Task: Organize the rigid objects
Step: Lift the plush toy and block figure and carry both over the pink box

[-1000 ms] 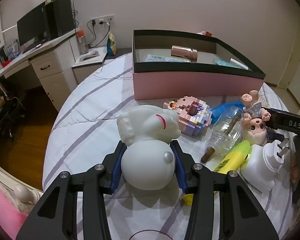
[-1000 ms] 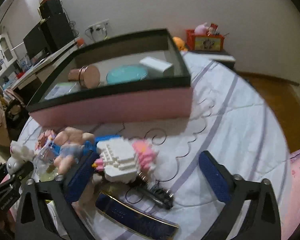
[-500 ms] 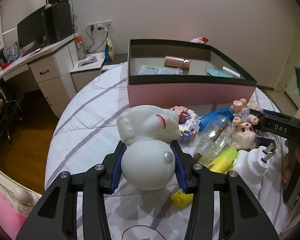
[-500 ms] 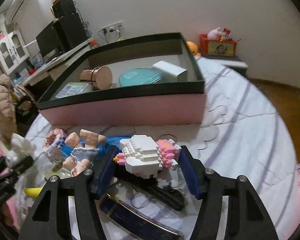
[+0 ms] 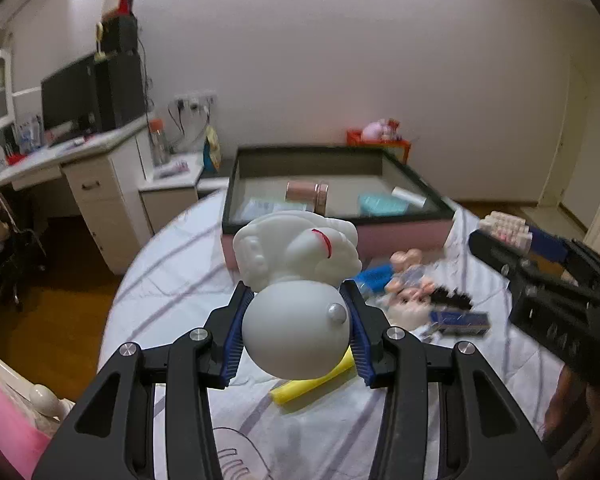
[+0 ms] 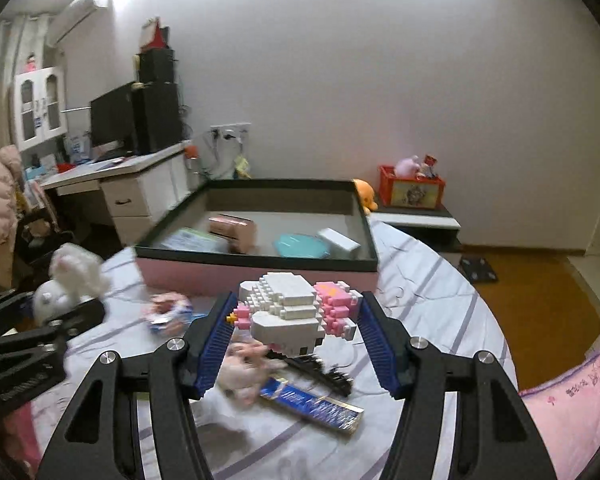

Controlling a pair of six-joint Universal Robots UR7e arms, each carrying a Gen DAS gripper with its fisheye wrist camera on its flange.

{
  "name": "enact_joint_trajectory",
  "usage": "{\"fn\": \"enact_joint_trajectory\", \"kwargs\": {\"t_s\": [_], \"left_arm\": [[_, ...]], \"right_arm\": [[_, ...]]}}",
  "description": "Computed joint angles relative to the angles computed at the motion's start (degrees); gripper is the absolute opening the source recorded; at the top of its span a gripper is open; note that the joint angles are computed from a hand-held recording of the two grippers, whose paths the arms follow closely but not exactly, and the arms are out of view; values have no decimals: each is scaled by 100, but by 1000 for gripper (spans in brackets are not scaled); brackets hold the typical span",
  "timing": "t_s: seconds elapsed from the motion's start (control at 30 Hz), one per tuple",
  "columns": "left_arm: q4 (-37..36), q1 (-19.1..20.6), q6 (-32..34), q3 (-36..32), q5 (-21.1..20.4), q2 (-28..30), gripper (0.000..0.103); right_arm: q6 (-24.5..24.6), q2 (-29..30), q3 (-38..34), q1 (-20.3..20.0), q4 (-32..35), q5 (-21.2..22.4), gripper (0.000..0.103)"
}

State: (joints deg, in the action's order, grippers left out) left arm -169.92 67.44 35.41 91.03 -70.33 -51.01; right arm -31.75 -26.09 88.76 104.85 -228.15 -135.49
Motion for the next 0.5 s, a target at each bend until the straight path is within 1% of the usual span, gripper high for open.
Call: {"fn": "enact_joint_trajectory", "kwargs": {"t_s": [0.07,0.27,0.43,0.5], "left_arm": [[-255,-71,3,176,-26,-118,45],[-692,-249,27,539,-132,-422,45],[-1087,-389,162,843,-115,-676,45],[-1285,-419,178,964,-211,-787,45]], "right_arm": [[-116,-2,57,132,-167,62,63],[-477,58,119,455,-650,56,63],[-667,74,125,623,-895,4,63],[-719,56,154,694,-1025,5,63]]}}
